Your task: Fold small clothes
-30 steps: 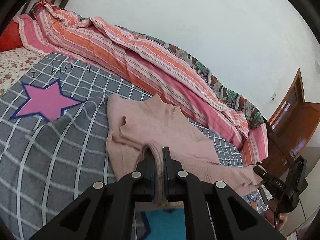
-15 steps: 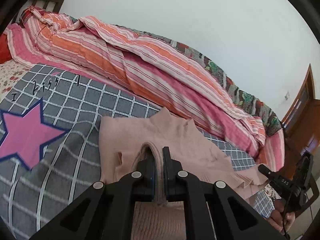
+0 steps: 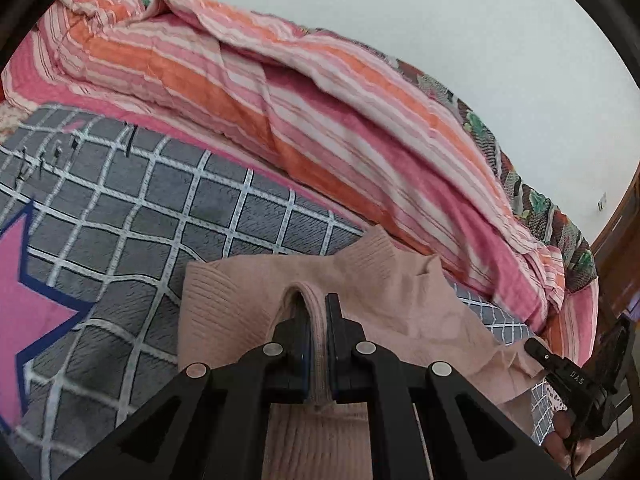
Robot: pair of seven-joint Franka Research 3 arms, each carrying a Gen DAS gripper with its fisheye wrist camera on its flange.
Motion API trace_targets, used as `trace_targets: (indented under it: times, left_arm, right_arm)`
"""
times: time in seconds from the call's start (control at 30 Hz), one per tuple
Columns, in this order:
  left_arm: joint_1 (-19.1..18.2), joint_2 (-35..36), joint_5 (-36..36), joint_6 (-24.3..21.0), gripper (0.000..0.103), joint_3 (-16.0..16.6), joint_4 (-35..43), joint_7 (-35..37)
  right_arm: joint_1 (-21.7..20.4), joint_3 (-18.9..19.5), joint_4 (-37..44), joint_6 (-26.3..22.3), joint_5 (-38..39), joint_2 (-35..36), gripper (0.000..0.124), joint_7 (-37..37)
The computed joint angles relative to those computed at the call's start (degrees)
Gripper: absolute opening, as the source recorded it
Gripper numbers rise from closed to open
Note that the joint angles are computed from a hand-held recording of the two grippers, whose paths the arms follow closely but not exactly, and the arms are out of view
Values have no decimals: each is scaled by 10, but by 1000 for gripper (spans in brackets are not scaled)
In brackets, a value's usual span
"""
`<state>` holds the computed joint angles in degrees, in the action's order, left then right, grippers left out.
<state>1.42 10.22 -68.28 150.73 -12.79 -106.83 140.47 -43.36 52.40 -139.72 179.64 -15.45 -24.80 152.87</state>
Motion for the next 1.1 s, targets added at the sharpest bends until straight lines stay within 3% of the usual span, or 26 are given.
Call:
trace_targets:
  times: [0.07,0.1,0.13,0.17,0.2,0.23,0.27,0.47,0.63,0.77,0.9,1.1]
  left_arm:
    - [8,15,-17,-22,12,0,7,7]
    - [12,20,-17,-36,16,1,10,1]
    - [22,27,-22,-70,18,3,17,-9]
    - [29,28,-39,-86,20,1,20,-2]
    - [35,27,-66,-88,32,-1,18,18]
    - [35,23,-85,-81,52,-2,15,36]
    - [32,20,-93,-75,59,-1,12,47]
    - [14,7,-94,-59,61,5,4,85]
    - [12,20,-65,-65,62,10,18,46]
    - [16,25,-56,-66,62,6,21,33]
    - [11,22,-37,-44,62,1,16,31]
    - [-1,20,8,-9,64,-4,9,18]
  right_arm:
    - [-54,46,-5,38,-6,2,16,10]
    - [-79,69,-11,58,-3,3,30,8]
    - [-100,89,-17,78,5,2,36,9]
    - [-104,95,-22,92,14,13,36,7]
    - [-88,81,-18,92,16,34,36,-7]
    - [-85,79,-18,100,19,40,37,-18]
    - [-102,96,-20,110,26,32,38,-22]
    - [-105,111,-10,89,60,44,39,-66]
    - [-80,87,-11,89,102,81,39,-92]
    - [-79,91,-6,72,129,90,39,-114]
    - [-96,109,1,54,124,85,39,-112]
    - [-95,103,5,41,92,87,40,-90]
